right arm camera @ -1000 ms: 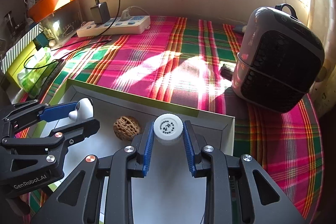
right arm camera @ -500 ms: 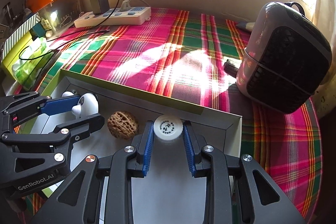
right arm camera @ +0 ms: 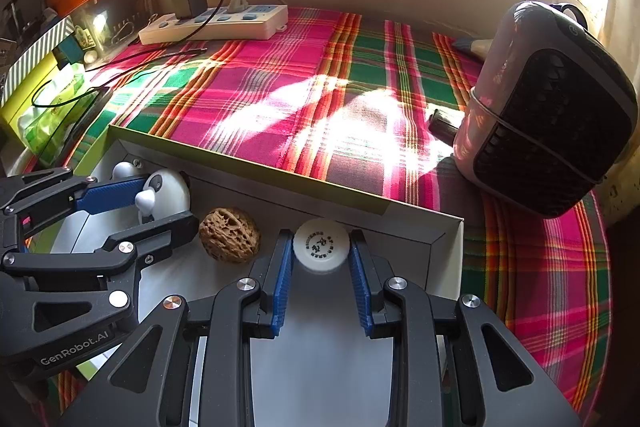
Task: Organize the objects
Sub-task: 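Lower and open the right tool releasing the jar while the left tool releases the panda ball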
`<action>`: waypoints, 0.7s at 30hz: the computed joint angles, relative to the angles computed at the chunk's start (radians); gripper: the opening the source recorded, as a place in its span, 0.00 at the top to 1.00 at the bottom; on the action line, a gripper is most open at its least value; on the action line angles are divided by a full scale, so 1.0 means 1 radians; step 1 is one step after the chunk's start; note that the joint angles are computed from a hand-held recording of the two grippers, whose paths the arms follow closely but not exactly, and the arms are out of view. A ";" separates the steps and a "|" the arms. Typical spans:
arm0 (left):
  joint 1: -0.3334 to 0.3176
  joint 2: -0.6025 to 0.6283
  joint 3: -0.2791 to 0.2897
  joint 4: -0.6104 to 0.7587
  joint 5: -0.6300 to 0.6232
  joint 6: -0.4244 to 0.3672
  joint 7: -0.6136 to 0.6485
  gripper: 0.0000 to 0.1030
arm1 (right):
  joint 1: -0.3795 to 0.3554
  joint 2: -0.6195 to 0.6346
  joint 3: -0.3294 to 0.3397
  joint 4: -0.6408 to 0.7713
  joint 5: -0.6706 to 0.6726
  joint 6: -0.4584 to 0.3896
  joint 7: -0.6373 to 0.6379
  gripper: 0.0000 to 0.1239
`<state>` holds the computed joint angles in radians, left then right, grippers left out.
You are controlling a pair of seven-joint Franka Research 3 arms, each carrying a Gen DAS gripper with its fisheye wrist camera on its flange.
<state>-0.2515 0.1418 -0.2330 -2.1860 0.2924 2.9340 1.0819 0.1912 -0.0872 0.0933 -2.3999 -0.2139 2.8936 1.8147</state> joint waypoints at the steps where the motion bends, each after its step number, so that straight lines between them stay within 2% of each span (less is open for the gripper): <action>1: 0.000 -0.001 0.000 -0.001 -0.001 0.001 -0.001 0.59 | -0.001 0.000 0.001 0.001 -0.004 -0.001 0.004 0.76; 8: -0.001 -0.007 0.003 -0.006 0.003 -0.001 -0.018 0.59 | -0.001 0.001 0.001 0.002 -0.013 -0.001 0.017 0.76; 11: 0.004 -0.013 0.000 -0.014 -0.006 0.003 -0.012 0.59 | -0.001 -0.003 0.000 -0.003 -0.009 0.003 0.025 0.68; 21: 0.003 -0.045 0.008 -0.043 0.017 0.013 -0.040 0.59 | -0.010 -0.027 0.014 -0.026 -0.006 0.021 0.039 0.62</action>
<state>-0.2481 0.0968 -0.2247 -2.2290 0.3091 2.9475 1.0421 0.1808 -0.1145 0.1071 -2.4262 -0.2197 2.9149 1.8541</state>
